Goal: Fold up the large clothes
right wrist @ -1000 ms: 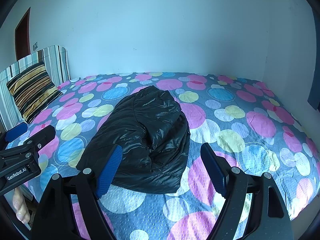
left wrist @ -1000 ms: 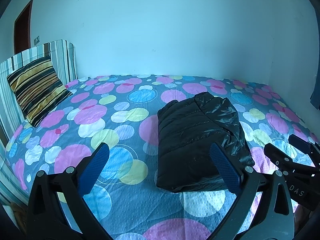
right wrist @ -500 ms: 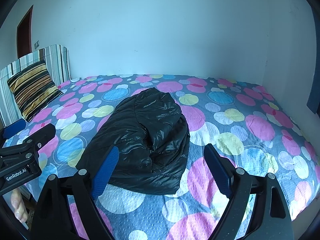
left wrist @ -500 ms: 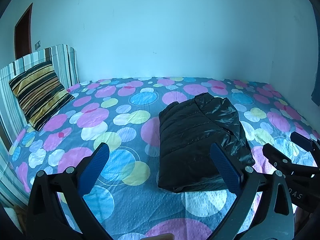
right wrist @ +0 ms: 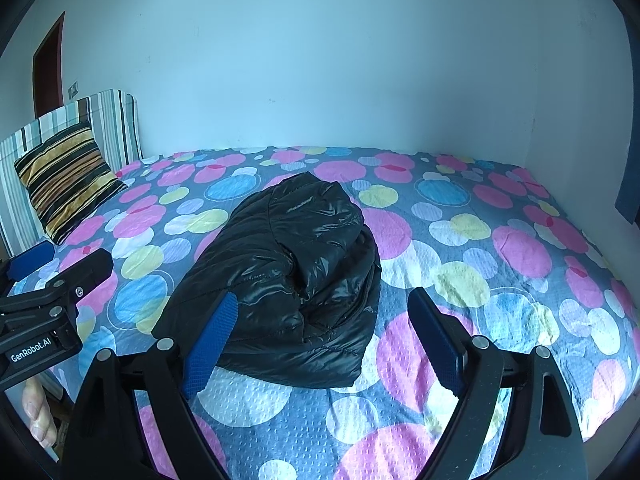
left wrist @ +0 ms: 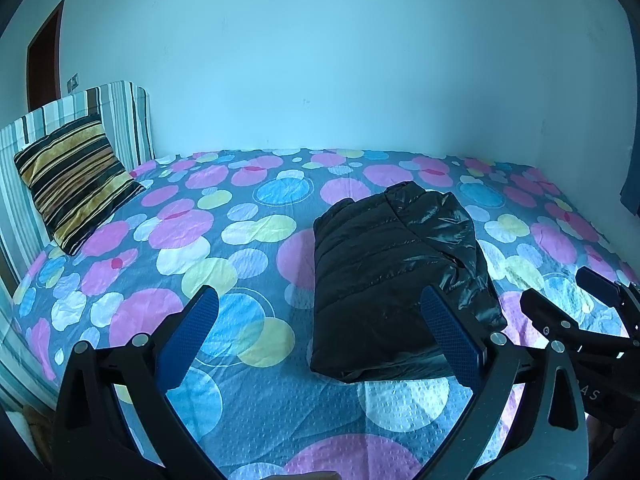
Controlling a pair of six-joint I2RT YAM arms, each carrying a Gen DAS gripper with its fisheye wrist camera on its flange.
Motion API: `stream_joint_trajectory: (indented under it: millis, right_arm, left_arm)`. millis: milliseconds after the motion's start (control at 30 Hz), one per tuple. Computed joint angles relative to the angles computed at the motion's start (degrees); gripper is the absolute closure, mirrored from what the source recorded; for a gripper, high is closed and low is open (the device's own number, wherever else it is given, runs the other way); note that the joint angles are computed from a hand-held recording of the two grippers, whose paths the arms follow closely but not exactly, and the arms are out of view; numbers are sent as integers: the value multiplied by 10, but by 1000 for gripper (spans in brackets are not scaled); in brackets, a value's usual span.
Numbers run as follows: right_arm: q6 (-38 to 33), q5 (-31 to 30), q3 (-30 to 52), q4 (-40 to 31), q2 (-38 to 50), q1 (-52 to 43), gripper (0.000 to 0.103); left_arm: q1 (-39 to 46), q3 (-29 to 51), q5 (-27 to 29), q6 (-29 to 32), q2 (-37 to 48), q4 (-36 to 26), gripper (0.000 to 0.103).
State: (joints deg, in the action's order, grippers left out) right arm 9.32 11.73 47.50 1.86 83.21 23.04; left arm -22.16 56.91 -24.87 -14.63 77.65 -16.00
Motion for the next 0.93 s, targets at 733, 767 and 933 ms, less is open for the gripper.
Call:
stream_joint_trajectory:
  millis: [733, 767, 933]
  right_arm:
    - [1, -24, -6, 23, 20, -15, 17]
    - [1, -27, -7, 25, 18, -18, 17]
    - [0, -45, -7, 33, 9, -57, 17]
  left_arm:
    - [25, 4, 29, -3, 30, 14, 2]
    - [32, 7, 26, -4, 36, 15, 2]
    - [101, 23, 59, 14, 73, 16, 2]
